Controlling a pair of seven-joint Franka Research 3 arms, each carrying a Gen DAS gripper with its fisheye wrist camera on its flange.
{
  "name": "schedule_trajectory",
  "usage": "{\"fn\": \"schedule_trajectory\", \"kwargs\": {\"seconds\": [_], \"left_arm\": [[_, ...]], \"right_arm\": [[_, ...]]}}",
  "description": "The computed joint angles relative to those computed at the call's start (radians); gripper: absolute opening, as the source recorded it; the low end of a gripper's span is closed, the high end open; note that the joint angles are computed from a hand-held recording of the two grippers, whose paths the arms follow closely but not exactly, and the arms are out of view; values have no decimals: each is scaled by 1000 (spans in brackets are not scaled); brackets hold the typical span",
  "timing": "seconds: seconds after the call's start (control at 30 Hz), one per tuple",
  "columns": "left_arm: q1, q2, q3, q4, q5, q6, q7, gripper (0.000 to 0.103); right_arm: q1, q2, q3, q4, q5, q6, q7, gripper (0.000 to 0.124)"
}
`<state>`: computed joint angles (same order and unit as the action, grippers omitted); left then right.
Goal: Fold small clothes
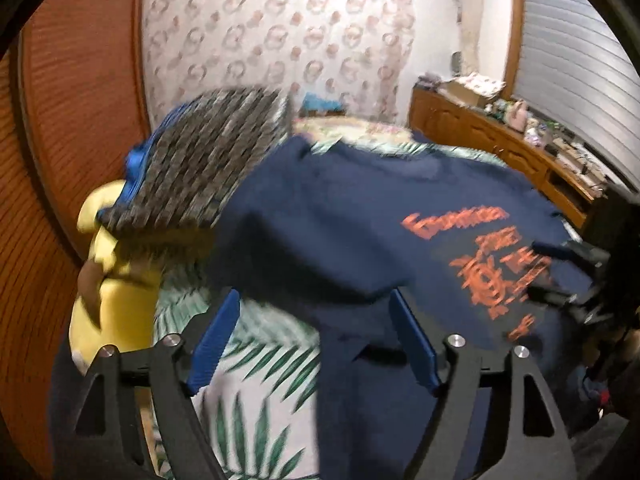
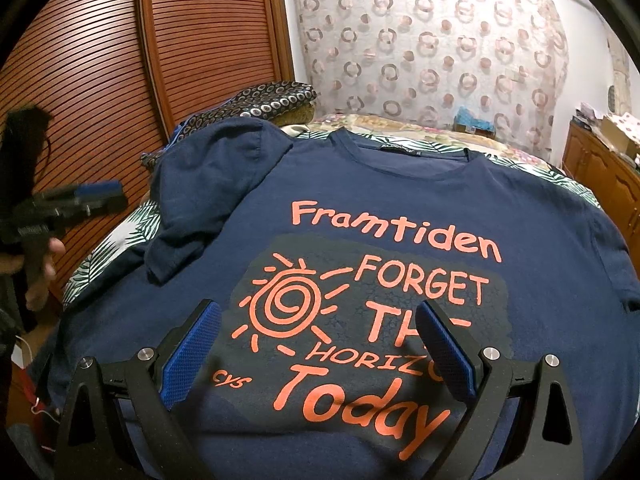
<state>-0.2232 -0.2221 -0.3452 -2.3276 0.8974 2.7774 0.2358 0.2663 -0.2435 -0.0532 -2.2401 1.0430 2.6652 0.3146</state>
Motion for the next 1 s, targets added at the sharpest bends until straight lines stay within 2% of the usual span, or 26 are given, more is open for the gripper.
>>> {"fn": "schedule_trajectory", "kwargs": {"seconds": [0.13, 0.23, 0.43, 0.6, 0.67, 0.77, 0.8, 0.83, 0.97, 1.0], "left_arm": [[10, -31, -3, -55, 7, 14, -50, 79], [23, -78, -29, -91, 35, -16, -115, 79], [30, -167, -61, -135, 61, -50, -203, 79], [22, -215, -95, -132, 48, -165, -201, 79], [18, -234, -98, -139, 55, -185, -213, 79], [16, -256, -93, -154, 65, -174, -234, 79], [16, -262, -92, -158, 67, -172, -237, 79], [16, -267, -92, -161, 67, -171, -237, 79], [12, -283, -94, -171, 57, -172, -234, 79], [11, -287, -95, -174, 53, -176, -232, 79]], "right_arm": [[-2, 0, -2, 3, -3, -13, -3, 98], [-7, 0, 3, 10, -36, -31, 8, 98], [8, 11, 15, 70, -60, -119, 4, 96], [42, 65, 44, 164, -41, -158, -27, 93], [53, 102, 64, 204, -47, -168, -29, 89], [68, 166, 100, 265, -77, -159, -22, 82], [71, 187, 110, 286, -91, -158, -18, 75], [74, 213, 121, 312, -117, -161, -2, 66], [84, 308, 156, 403, -275, -141, 116, 58], [87, 325, 162, 417, -309, -129, 147, 52]]}}
